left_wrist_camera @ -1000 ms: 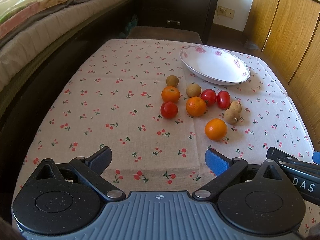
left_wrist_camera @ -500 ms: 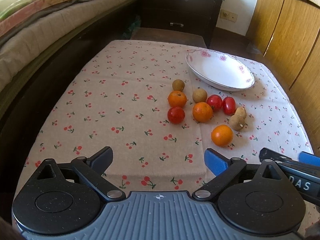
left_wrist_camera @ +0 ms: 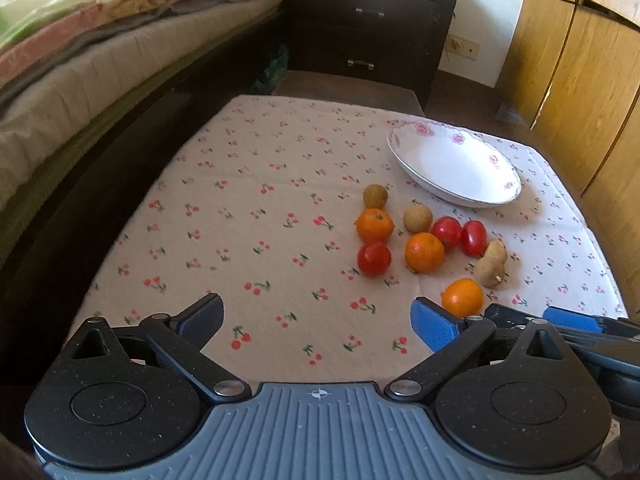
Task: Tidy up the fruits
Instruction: 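Move right gripper to the large orange while left gripper approaches a red tomato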
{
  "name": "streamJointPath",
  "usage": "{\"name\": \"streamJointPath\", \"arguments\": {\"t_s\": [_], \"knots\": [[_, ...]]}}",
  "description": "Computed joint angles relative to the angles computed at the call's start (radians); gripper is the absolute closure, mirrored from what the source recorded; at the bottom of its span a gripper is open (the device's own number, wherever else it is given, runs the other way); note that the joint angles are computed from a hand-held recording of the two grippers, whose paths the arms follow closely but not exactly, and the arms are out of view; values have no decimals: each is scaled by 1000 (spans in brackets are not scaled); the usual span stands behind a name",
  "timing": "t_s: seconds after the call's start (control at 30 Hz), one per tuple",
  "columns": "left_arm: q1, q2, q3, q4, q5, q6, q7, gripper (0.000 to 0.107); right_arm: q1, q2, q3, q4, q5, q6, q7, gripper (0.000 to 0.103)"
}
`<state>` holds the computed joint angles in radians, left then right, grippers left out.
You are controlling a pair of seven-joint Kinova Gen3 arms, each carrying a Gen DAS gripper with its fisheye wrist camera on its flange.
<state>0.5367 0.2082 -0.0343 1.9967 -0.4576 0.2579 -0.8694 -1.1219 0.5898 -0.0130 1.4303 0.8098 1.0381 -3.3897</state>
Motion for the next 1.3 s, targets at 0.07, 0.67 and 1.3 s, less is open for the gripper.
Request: {"name": "streamJointPath", "arguments": {"t_s": [0.07,0.67,1.3], "knots": [[25,2,-27,0,-35,-1,26,6,14,5,-5,-3,-3,-20,17,50],[-163,19,107,4,211,-34,-207,7,85,25,26,-7,-111,-205,174,70],[-261,153,244,-98,396,-62,-554,29,76,-75,16,155,-88,-278,96,71]]}}
